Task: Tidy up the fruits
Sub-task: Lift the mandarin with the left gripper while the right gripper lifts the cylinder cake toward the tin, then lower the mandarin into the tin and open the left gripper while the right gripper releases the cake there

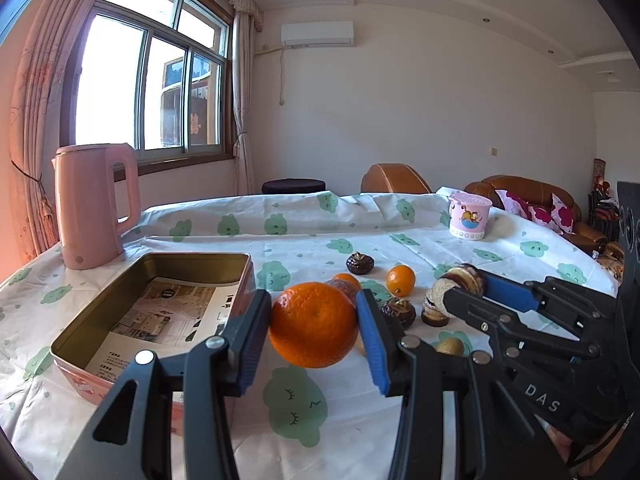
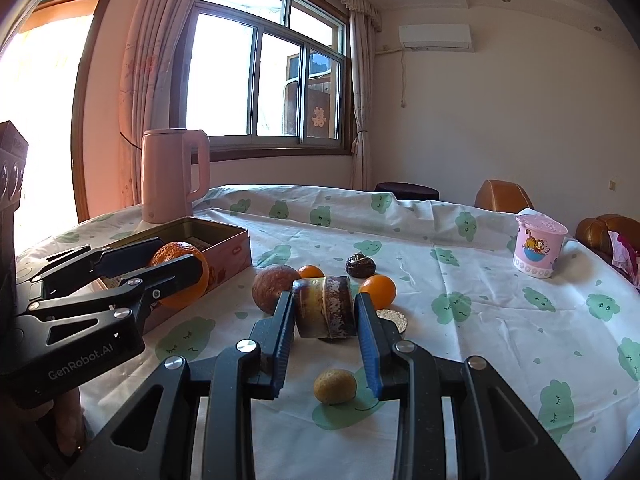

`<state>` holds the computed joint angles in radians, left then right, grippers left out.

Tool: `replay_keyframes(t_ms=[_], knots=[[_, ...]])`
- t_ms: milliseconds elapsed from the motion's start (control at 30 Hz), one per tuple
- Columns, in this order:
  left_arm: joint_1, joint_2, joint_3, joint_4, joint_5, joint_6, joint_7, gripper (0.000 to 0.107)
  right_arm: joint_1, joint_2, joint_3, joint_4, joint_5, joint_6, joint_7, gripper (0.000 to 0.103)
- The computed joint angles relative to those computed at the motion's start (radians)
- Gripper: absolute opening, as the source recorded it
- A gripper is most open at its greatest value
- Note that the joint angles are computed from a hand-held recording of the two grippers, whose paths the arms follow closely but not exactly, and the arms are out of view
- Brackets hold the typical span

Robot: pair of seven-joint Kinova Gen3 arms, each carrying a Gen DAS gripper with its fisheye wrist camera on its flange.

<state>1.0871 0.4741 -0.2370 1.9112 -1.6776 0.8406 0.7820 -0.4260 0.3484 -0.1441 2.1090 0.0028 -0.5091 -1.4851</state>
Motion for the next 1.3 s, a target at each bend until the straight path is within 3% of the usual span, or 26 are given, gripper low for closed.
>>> replay_keyframes(t_ms=[267, 467, 633, 933, 1133, 1300], knots=[[-0.064, -0.039, 0.091, 0.014, 0.018, 0.072, -0.016, 0.046, -0.009, -0.009, 0.005, -0.023, -0.008, 0.040, 0.017, 0.033], [-0.140, -0.084, 0.152, 0.028, 0.065, 0.107, -0.051, 0.046, 0.024, -0.020, -0.041, -0.087, 0.077, 0.111, -0.026, 0.033], [-0.215, -0.108, 0.200, 0.041, 0.102, 0.123, -0.092, 0.046, -0.004, -0.005, -0.044, -0.167, 0.099, 0.180, -0.020, 0.033], [-0.367, -0.146, 0.283, 0.065, 0.133, 0.103, -0.145, 0.046, -0.002, 0.057, -0.124, -0.342, 0.167, 0.352, -0.025, 0.033], [-0.471, -0.160, 0.339, 0.061, 0.151, 0.065, -0.215, 0.046, -0.016, 0.109, -0.168, -0.450, 0.167, 0.447, 0.005, 0.033], [-0.534, -0.168, 0.347, 0.051, 0.196, 0.000, -0.277, 0.046, -0.020, 0.165, -0.204, -0.542, 0.136, 0.538, 0.043, 0.033]])
